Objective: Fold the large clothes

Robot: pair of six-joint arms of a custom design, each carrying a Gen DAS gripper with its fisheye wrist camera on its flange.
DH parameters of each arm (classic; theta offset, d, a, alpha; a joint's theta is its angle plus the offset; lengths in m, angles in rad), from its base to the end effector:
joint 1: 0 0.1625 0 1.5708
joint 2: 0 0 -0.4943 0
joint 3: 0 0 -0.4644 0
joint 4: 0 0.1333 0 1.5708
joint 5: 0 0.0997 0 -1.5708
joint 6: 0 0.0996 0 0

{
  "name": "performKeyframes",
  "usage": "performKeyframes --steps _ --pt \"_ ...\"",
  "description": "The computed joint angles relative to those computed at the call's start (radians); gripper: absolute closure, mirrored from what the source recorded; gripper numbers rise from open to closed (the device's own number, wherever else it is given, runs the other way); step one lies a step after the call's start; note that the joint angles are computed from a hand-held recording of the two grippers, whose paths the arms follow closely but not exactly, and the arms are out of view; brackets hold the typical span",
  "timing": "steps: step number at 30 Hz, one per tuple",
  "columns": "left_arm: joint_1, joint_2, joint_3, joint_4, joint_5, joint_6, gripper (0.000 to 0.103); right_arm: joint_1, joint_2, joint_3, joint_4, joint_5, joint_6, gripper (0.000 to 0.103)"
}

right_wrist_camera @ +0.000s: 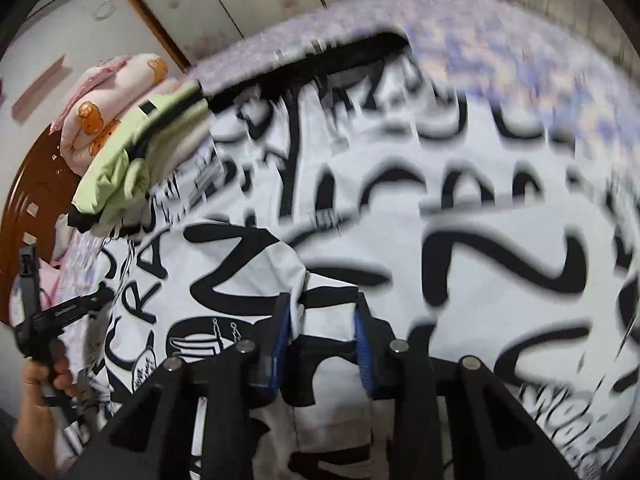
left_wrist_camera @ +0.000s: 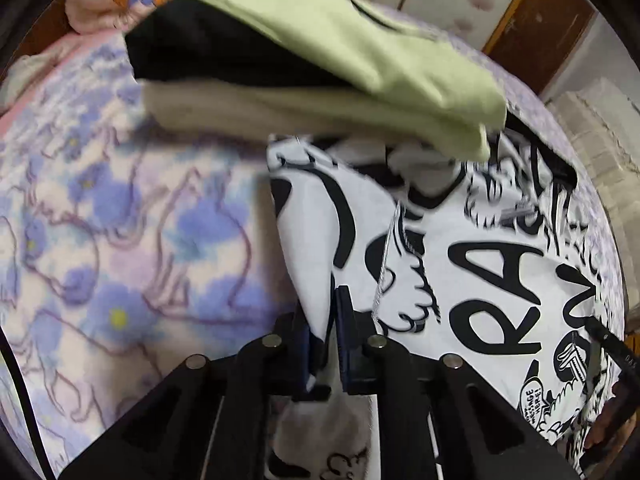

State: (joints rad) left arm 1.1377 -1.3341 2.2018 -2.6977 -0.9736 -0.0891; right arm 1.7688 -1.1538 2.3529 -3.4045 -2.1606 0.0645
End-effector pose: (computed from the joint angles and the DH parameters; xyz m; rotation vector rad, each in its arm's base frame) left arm -0.0521 -0.5638 0.2347 0.3397 2.5601 -0.5299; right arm 0.1744 -0.4732 0.1742 -0.0819 -2.5059 0.9114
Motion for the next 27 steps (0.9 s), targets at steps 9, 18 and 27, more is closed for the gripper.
performKeyframes --steps 9,18,27 --pt "-0.042 0.034 0.035 -0.052 0.117 0.024 0.077 0.035 0.061 -0.046 0.084 -0.170 0.017 0.055" --pt "-0.234 -0.114 0.189 -0.093 0.154 -0.030 0.039 0.131 0.017 0.047 0.005 -0.162 0.107 0.052" --pt "-0.325 -0.113 0.287 -0.012 -0.001 -0.171 0.039 0.211 0.135 -0.002 0.121 -0.120 0.105 0.052"
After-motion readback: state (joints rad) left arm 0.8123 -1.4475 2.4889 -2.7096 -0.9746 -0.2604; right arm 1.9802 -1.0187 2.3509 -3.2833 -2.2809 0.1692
